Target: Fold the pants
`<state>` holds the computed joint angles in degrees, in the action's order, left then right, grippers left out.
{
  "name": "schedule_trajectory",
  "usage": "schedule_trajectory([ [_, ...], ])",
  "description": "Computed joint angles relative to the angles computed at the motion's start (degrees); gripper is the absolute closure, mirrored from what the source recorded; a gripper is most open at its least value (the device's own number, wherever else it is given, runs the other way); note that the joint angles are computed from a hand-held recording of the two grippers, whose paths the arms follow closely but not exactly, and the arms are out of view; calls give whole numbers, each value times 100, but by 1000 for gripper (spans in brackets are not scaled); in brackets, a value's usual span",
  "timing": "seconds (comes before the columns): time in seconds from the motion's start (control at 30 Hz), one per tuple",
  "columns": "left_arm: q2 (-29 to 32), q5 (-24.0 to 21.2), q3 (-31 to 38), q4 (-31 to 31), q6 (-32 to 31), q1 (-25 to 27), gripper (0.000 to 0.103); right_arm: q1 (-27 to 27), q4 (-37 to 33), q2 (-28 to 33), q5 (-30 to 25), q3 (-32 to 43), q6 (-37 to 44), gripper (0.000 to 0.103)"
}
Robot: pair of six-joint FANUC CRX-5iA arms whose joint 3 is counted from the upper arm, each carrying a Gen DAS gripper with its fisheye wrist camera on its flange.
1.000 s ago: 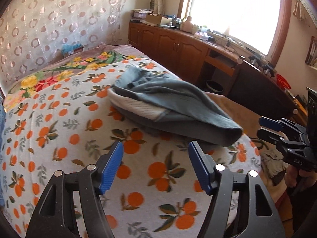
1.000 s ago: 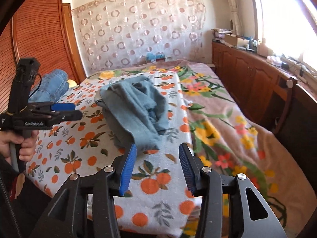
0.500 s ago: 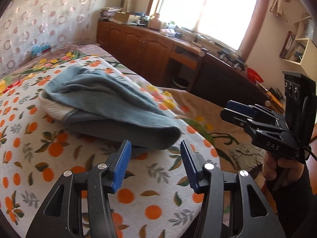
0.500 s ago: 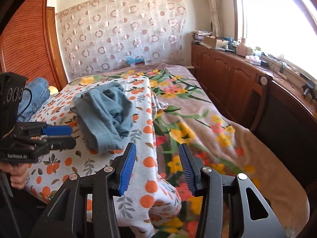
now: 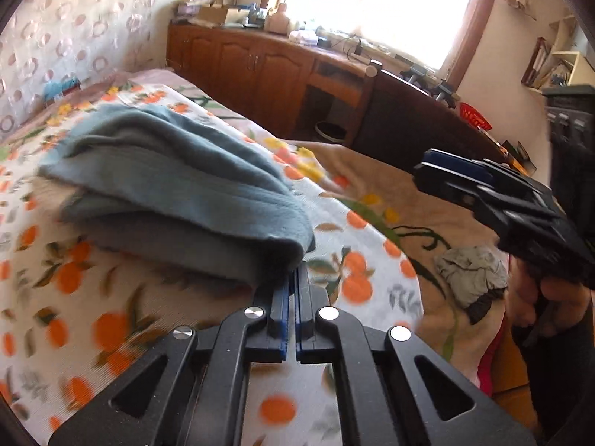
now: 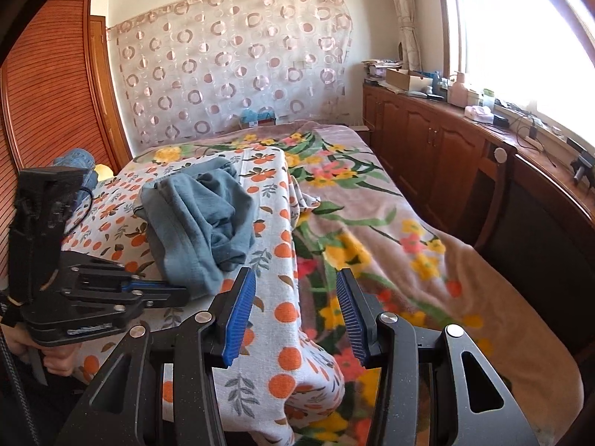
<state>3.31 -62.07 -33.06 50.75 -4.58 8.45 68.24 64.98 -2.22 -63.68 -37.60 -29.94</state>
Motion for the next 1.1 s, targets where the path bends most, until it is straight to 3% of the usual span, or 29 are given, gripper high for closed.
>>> schedule_trajectory([
  [0.17,-171,-361,26,67,-394,782,100,-225,233,73,329,24,13,56],
  [0.57,16,-442,265,508,-763,2159,100,-868,857,462,1341,347,302,56],
  [0.83,353,-170,487,695,-524,2622,100,-1131,1071,451,1704,258,420,56],
  [1.1,703,308,687,718,-493,2491,100,-1802,896,752,2274,688,1335,56],
])
